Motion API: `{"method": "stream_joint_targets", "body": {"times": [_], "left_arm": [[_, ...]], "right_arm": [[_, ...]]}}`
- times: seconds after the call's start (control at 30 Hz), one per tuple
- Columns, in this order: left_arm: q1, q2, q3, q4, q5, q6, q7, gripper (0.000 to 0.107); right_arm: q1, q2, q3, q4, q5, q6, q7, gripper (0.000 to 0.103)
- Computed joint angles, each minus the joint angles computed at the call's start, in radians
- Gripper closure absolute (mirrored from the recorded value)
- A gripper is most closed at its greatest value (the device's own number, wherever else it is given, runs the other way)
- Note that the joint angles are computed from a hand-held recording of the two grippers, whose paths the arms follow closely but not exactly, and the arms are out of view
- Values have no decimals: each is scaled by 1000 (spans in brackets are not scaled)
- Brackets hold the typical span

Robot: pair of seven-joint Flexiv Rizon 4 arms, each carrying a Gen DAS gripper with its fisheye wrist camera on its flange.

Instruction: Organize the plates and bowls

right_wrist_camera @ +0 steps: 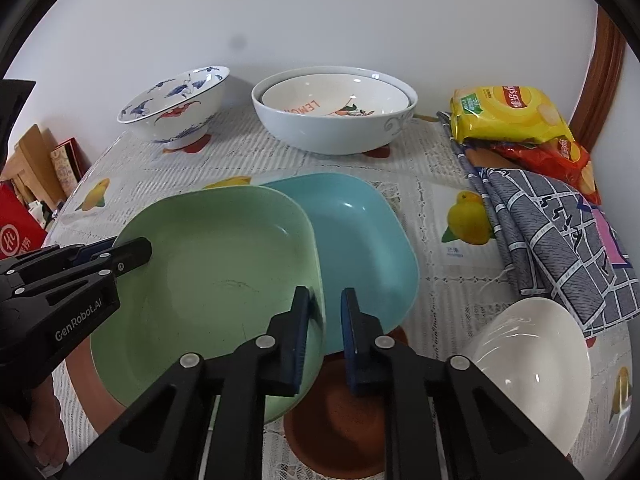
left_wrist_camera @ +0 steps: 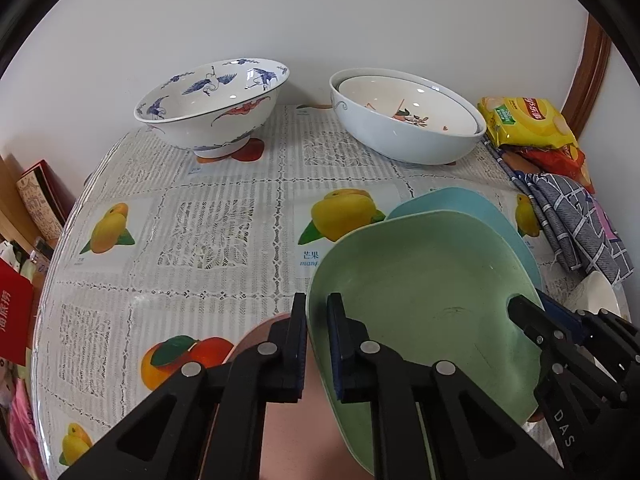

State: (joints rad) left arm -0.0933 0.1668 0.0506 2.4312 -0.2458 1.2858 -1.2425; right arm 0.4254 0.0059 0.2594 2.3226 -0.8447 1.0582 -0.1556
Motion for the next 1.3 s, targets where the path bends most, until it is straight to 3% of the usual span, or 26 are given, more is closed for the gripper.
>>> {"method": "stream_joint_targets", "body": {"times": [0.33, 0.93, 1.3], "left_arm": [[-19, 52, 19, 19, -55, -27, 32, 99], [-17, 293, 56, 60, -39, -132, 26, 99], [-5, 390, 78, 80, -24, -188, 32, 99]], "right_arm": [[-7, 40, 12, 23, 33, 27, 24, 96], [27, 214, 119, 6, 96, -159, 36, 96], [51, 262, 160, -3, 123, -218, 65, 96]]}}
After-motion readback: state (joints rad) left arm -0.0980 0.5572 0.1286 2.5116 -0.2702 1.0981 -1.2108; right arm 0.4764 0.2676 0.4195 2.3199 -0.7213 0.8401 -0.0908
